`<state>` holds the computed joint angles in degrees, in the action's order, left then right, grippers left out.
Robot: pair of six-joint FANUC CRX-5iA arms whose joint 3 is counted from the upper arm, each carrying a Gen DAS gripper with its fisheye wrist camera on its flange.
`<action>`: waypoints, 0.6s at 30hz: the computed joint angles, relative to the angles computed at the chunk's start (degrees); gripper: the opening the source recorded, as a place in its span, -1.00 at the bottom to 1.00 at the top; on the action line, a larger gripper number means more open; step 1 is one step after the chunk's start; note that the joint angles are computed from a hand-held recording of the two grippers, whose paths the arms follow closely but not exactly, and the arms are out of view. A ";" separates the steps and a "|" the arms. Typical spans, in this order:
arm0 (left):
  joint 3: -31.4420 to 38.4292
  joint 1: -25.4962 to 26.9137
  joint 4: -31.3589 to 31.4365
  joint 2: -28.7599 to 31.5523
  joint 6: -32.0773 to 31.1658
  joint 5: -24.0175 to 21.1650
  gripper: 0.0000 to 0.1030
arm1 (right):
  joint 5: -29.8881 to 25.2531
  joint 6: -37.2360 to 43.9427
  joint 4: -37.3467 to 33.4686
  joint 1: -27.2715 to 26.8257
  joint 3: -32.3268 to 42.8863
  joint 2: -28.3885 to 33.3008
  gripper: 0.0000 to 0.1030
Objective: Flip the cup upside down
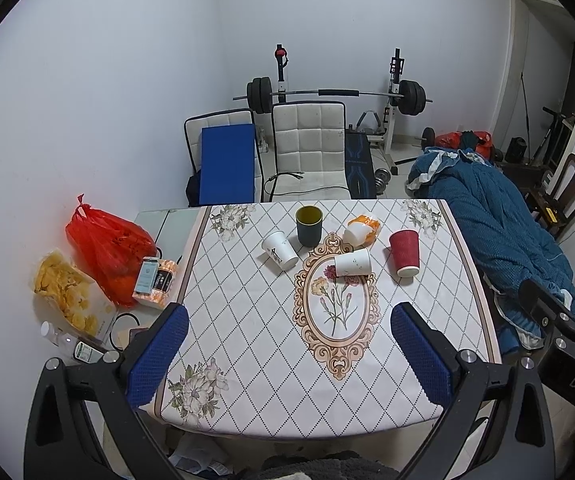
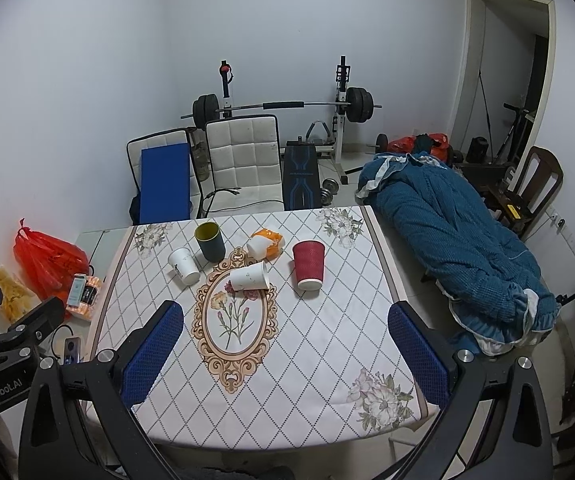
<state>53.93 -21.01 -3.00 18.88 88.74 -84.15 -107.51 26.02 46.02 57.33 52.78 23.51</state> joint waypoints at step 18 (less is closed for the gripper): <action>-4.11 -0.33 -0.42 -1.10 0.84 0.72 1.00 | -1.35 0.58 -1.95 -0.57 3.69 2.10 1.00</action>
<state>49.82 -21.33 -3.42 17.78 89.58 -83.43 -108.86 26.60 44.07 56.76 56.47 25.61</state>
